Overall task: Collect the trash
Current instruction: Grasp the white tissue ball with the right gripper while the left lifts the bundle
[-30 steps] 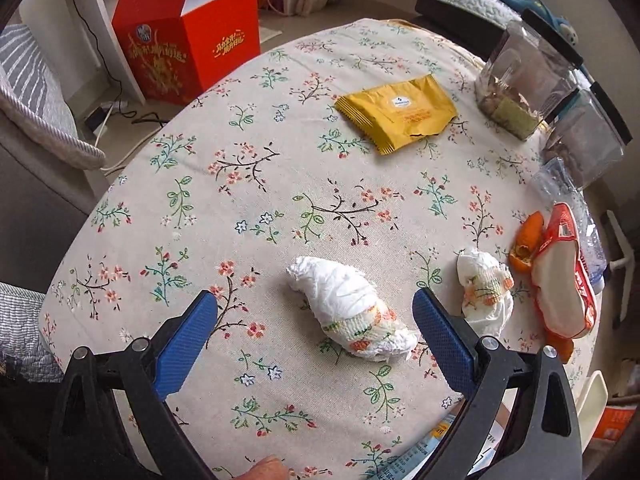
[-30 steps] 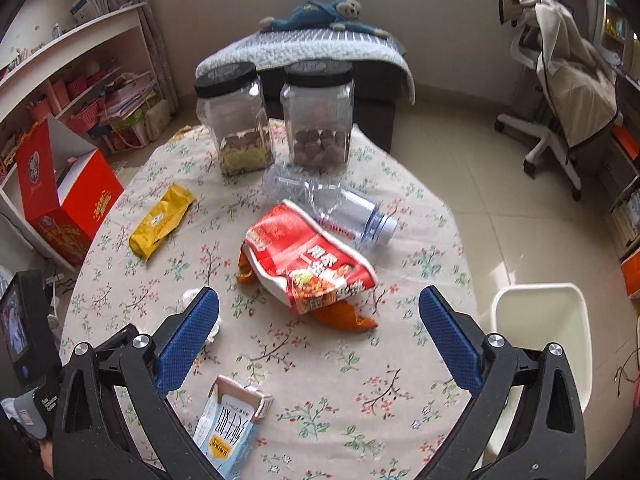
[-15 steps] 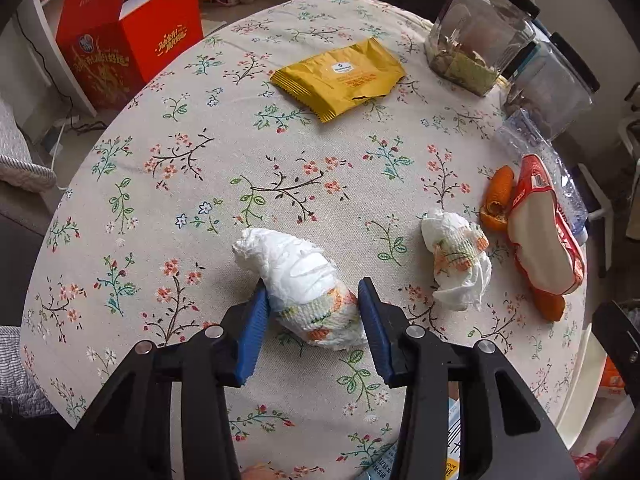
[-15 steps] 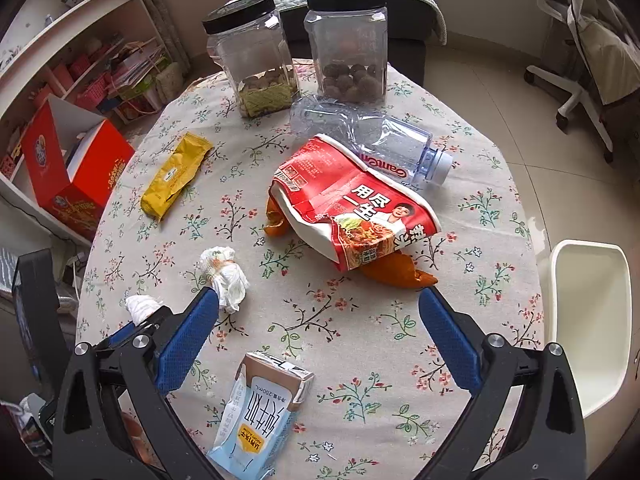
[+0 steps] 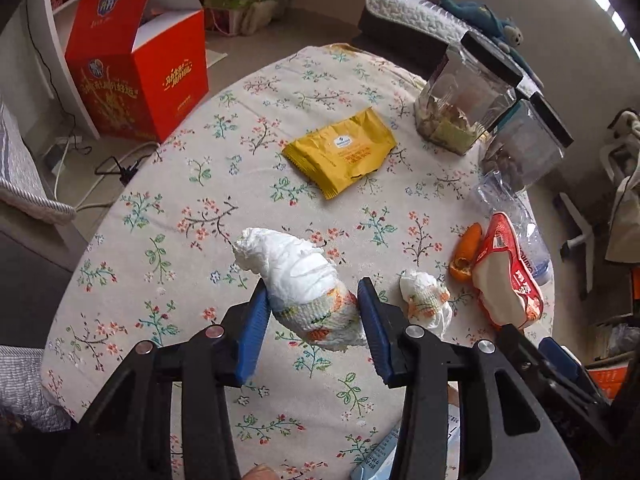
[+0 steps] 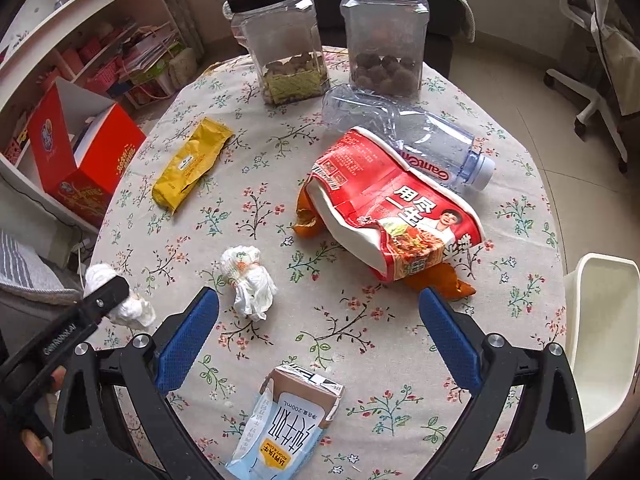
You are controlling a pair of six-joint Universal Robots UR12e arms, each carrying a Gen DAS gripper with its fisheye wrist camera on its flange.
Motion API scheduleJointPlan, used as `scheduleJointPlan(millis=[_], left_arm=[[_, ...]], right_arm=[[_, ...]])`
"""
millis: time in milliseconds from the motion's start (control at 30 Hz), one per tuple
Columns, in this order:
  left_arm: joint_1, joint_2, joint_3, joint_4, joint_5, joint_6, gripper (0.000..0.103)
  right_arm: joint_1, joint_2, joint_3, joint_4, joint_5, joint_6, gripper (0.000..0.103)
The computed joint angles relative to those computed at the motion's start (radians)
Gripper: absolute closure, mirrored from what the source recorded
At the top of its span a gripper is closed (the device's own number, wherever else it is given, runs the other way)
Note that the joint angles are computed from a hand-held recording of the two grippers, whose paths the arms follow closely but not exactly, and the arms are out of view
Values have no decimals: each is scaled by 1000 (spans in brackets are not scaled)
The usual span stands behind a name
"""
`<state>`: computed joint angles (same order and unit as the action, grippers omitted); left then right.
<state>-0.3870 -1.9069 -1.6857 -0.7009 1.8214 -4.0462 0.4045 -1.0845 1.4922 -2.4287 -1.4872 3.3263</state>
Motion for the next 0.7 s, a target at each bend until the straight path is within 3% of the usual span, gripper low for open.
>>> scheduleJointPlan(millis=[200,300,400,467,567,700], left_arm=[[-4,33,29,-15,112,119,58],[-2,44,9,23,131,136,58],[5,40,-15,56,119,130,58],[13,33,-16,46,85,127,58],[16,30,-18,50,95,130,58],[25,38,-26,71,103,111,58]], right_arm=[[35,57,-63,43,-19,-73,8],[44,87,-94,81,-38,-96,13],[43,110,-116,120,-30,-116,26],[39,120,-128,150,-7,-133,52],[35,117,-126,127,14,-144,71],[28,94,-104,54,62,-133,71]])
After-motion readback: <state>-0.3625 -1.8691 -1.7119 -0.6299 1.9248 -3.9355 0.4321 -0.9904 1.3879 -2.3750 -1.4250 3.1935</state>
